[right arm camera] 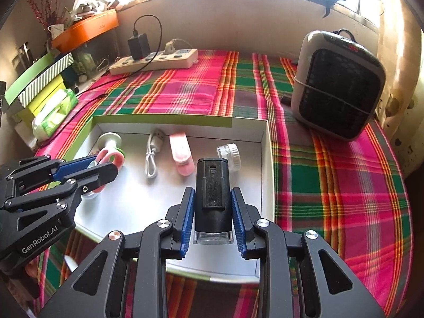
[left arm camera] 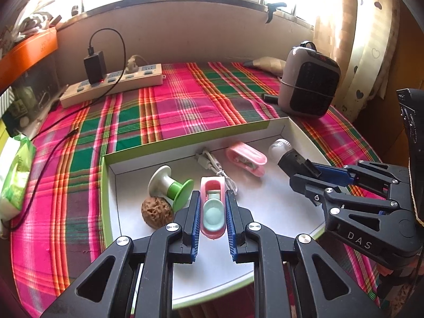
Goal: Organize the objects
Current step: 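Lower the flashlight with the right gripper while the left lowers the holder into the box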
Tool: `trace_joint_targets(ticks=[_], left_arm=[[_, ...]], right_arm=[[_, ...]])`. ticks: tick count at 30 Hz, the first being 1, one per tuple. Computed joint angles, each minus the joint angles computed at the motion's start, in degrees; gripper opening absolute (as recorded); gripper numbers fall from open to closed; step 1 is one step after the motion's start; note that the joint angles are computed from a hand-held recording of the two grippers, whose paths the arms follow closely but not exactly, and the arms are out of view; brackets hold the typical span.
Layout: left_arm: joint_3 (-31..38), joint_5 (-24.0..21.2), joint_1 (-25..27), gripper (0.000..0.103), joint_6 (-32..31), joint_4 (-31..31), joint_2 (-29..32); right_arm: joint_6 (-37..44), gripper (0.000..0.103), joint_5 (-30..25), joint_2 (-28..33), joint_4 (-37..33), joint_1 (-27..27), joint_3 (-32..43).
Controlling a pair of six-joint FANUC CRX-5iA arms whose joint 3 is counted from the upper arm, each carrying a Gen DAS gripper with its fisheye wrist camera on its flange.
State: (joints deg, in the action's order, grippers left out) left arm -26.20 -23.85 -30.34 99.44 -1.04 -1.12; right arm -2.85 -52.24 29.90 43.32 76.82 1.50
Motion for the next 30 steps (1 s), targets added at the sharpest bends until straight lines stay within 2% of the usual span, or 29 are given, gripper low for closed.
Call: trace_joint_targets(ticks=[10,30], left_arm=[[1.74,-0.9,-0.29,0.016,0.27,-0.37,2.48],[3.45,-2.09,-0.3,0.016,2.85,-2.31,4.76]], right_arm=[[2.72,0.029,0.07,1.49,-1.91,-0.78,1.71],[2.64,0.029,-1.63,2.86,-0.09,-0.81,2.61]])
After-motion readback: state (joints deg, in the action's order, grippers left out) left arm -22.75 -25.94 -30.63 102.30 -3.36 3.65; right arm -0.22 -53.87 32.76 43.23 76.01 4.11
